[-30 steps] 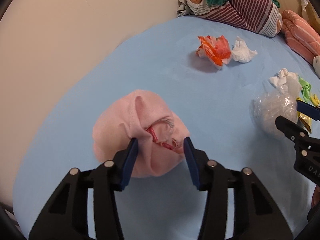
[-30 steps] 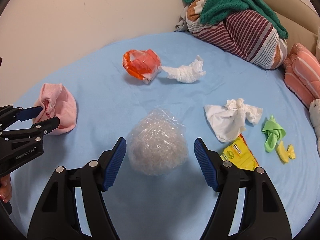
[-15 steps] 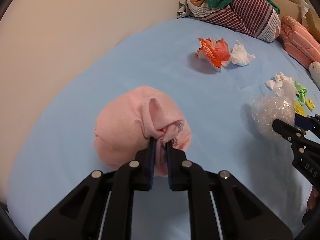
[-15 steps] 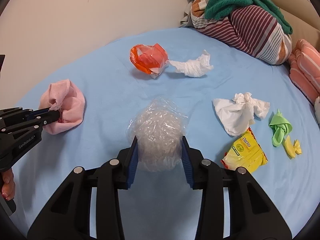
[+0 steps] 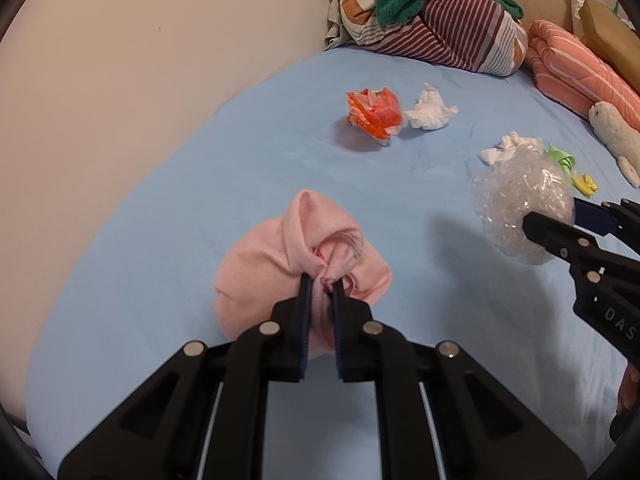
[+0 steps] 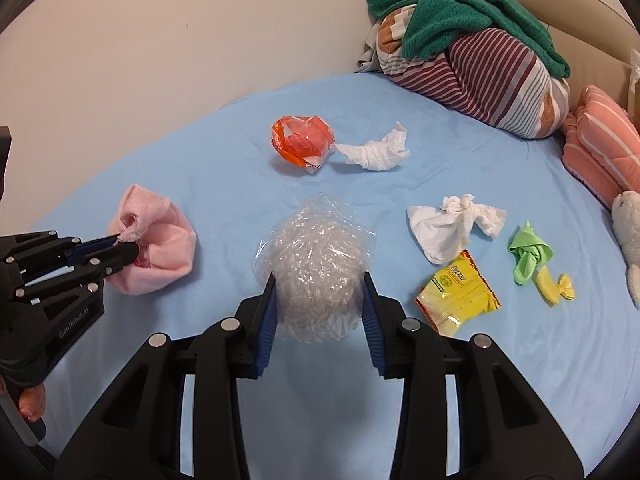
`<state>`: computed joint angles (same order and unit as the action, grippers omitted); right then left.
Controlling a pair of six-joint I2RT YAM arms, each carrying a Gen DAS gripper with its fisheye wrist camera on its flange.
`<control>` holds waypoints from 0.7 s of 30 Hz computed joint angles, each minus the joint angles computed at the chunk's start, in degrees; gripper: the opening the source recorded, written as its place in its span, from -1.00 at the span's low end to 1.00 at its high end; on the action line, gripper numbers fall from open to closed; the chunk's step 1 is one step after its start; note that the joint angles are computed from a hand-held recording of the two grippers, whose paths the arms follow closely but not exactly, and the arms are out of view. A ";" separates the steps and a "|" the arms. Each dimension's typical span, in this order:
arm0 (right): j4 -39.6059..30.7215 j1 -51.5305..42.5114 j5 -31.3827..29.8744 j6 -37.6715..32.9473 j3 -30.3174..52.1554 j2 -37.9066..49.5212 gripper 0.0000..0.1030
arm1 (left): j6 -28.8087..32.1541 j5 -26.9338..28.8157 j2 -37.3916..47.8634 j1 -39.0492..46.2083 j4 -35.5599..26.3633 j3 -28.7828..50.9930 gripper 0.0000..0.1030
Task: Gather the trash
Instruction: 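Carry the pink sock and bubble-wrap bag with both grippers over the grey bin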
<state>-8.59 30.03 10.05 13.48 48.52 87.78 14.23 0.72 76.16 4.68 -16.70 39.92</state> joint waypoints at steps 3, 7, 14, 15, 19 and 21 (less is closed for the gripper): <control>-2.21 0.66 0.76 0.70 -1.40 -3.89 -0.29 | -1.67 -0.43 -4.61 -3.09 -2.50 -1.75 -0.80; -6.29 1.56 2.01 1.83 -3.54 -10.64 -0.29 | -4.26 -0.80 -12.32 -7.32 -7.45 -4.43 -0.80; -15.56 3.90 4.38 4.92 -8.09 -24.02 -0.29 | -9.90 -3.40 -25.22 -16.24 -16.77 -7.62 -0.80; -17.26 4.34 4.86 5.52 -8.74 -26.18 -0.29 | -11.06 -3.94 -27.15 -17.92 -18.38 -7.76 -0.80; -26.28 5.92 6.83 8.23 -10.65 -36.37 -0.29 | -16.54 -7.58 -33.77 -26.20 -24.79 -7.16 -0.80; -31.73 7.02 8.46 9.41 -10.74 -41.62 -0.29 | -20.45 -10.59 -36.60 -32.25 -28.34 -6.23 -0.80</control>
<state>-40.32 37.05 18.51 22.89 37.78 46.15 -6.22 -9.87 39.55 -27.57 -45.04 33.69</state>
